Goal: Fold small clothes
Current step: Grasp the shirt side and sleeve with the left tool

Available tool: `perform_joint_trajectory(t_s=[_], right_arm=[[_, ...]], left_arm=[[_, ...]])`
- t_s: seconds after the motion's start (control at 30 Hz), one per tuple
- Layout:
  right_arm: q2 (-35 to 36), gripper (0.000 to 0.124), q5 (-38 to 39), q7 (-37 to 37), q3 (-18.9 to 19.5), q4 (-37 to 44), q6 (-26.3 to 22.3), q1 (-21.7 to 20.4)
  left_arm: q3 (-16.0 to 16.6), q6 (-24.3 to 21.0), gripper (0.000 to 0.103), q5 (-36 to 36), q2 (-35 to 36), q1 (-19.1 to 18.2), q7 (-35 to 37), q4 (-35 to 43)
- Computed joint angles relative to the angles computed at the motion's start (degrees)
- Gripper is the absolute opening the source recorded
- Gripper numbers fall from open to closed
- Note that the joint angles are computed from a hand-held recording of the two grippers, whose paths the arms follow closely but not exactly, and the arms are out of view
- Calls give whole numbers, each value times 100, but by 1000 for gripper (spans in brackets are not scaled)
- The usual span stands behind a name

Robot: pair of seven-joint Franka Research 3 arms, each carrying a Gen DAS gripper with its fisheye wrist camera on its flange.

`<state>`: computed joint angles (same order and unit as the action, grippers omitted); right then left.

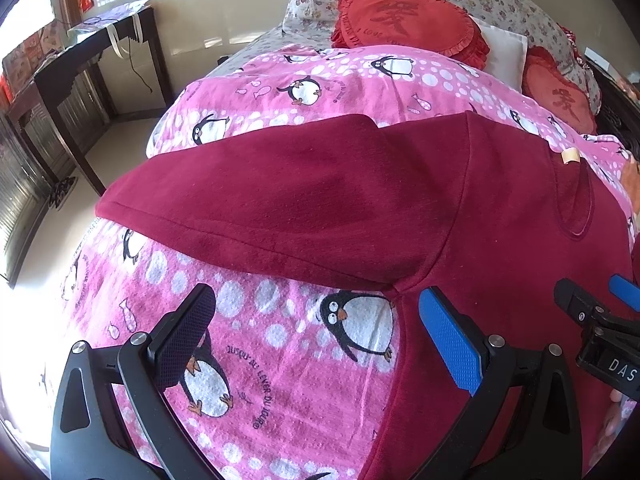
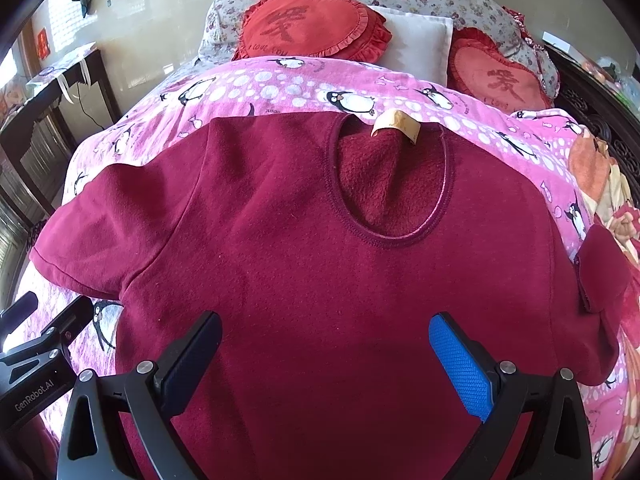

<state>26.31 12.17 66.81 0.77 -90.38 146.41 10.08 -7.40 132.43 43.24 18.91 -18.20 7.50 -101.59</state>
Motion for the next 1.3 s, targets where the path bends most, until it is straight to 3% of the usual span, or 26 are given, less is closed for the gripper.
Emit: perform_joint_trajectory(t_s=[0.13, 0.23, 0.5, 0.6, 0.8, 0.97, 1.2, 1.27, 1.3], right_arm=[[13, 103, -47, 17, -15, -1, 34, 35], [18, 103, -110, 49, -38, -13, 86, 70], [54, 103, -83, 9, 1, 30, 59, 43], [98, 103, -63, 7, 5, 85, 27, 42], [169, 103, -88, 20, -1, 161, -7, 71], [232, 103, -97, -7, 5, 241, -44, 78], [380, 103, -69, 58, -5, 430, -178, 58], [414, 103, -63, 68, -6, 470, -213, 47], [434, 103, -61, 72, -6, 496, -234, 42]], left_arm=[[6, 52, 102, -42, -40, 39, 12, -67], [-5, 395, 102, -241, -242, 205, 57, -362], [129, 559, 102, -272, -1215, 745, -814, -1517], [166, 943, 102, -367, -1538, 1056, -1294, -2033], [261, 2177, 102, -13, -1712, 1584, -2630, -2649], [265, 2495, 102, -557, -1343, 1754, -2132, -2464], [358, 2235, 101, -483, -950, 1638, -1883, -1990], [399, 2278, 95, -483, -838, 1625, -1759, -1873], [413, 2273, 88, -505, -787, 1619, -1678, -1816]])
